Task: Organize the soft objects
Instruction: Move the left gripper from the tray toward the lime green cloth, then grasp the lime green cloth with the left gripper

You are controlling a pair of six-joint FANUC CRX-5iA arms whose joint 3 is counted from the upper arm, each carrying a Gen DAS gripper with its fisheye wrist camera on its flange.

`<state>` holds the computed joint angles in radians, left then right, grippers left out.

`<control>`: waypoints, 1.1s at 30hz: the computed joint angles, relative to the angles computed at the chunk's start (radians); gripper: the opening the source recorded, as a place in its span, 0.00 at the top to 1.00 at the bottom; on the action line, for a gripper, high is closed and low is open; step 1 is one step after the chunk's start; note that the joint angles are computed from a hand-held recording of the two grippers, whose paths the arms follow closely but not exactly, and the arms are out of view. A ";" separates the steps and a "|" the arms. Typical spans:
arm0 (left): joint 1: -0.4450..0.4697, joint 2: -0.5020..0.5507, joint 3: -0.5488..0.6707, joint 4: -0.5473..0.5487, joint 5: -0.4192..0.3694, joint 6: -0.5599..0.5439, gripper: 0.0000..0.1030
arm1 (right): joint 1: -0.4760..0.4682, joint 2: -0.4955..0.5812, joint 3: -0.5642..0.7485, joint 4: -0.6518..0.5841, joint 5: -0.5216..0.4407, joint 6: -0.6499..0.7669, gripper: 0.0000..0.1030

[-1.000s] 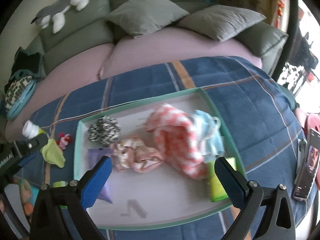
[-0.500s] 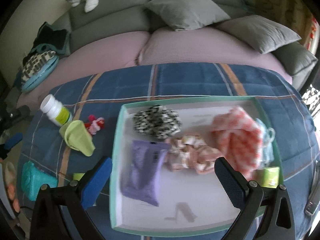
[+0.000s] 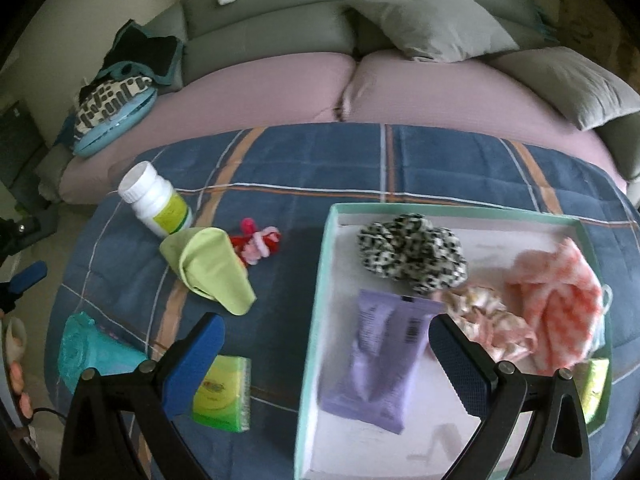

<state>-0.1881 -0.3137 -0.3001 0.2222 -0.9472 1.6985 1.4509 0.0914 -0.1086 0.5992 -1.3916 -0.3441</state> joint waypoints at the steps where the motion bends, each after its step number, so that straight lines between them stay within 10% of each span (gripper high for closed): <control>1: 0.006 0.005 0.002 0.003 -0.006 -0.009 0.02 | -0.005 0.005 0.004 0.001 0.012 0.010 0.00; 8: 0.005 0.068 0.040 0.052 -0.080 -0.127 0.02 | -0.027 0.049 0.035 0.007 0.061 0.084 0.00; 28: -0.221 0.307 0.238 -0.170 -0.135 0.177 0.03 | -0.067 -0.023 -0.033 0.041 0.074 0.074 0.04; 33: -0.237 0.338 0.249 -0.173 -0.138 0.171 0.19 | -0.077 -0.037 -0.040 0.062 0.058 0.071 0.08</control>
<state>-0.4249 0.0246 -0.0510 0.0491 -1.0848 1.8699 1.3741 0.0545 -0.1486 0.6614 -1.3334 -0.2729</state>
